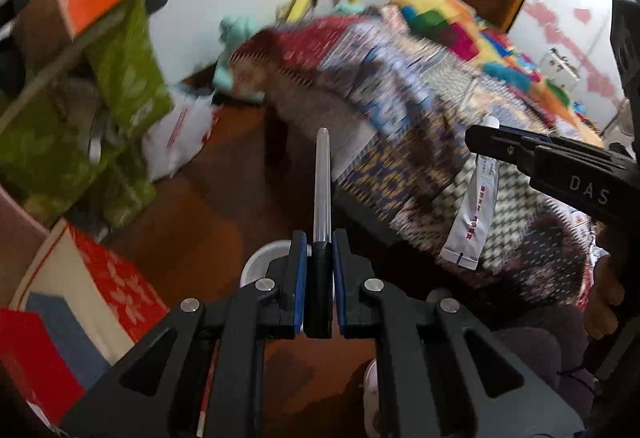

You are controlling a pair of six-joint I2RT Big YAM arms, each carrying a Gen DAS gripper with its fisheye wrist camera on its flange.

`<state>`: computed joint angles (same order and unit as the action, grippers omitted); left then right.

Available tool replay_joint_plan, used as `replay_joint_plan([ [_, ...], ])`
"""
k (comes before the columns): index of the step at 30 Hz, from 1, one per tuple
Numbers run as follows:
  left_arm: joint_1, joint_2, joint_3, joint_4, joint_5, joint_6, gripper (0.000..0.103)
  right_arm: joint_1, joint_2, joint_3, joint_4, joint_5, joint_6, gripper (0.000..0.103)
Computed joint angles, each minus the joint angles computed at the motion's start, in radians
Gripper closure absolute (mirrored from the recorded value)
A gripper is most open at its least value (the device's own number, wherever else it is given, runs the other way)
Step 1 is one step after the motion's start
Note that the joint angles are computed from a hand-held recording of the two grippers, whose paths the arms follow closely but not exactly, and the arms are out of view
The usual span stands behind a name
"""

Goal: Collect trash
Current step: 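Carry the silver pen and white tube over the white bin with both tools, then open both grippers to drop the pen and tube into the bin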

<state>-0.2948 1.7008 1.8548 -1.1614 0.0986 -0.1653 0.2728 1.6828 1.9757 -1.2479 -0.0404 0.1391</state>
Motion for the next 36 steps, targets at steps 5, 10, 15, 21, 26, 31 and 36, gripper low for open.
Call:
replay_joint_plan([
  [5,0.031,0.044,-0.034,-0.038,0.018,-0.022,0.091,0.041,0.081,0.020,-0.038,-0.010,-0.016,0.078],
  [10,0.054,0.107,-0.040,-0.079,0.052,-0.047,0.091,0.064,0.172,0.060,-0.093,-0.019,-0.033,0.078],
  [15,0.066,0.168,-0.028,-0.112,0.088,-0.059,0.092,0.069,0.246,0.101,-0.135,-0.036,-0.033,0.078],
  [21,0.069,0.238,0.036,-0.152,0.120,-0.080,0.091,0.059,0.312,0.158,-0.167,-0.096,-0.037,0.077],
  [26,0.069,0.265,0.072,-0.178,0.093,-0.086,0.087,0.045,0.350,0.210,-0.218,-0.148,-0.024,0.061],
  [31,0.069,0.237,0.060,-0.168,0.064,-0.064,0.087,0.039,0.329,0.197,-0.212,-0.160,-0.033,0.061],
  [36,0.065,0.189,0.045,-0.146,0.043,-0.063,0.087,0.034,0.265,0.144,-0.179,-0.158,-0.050,0.061],
])
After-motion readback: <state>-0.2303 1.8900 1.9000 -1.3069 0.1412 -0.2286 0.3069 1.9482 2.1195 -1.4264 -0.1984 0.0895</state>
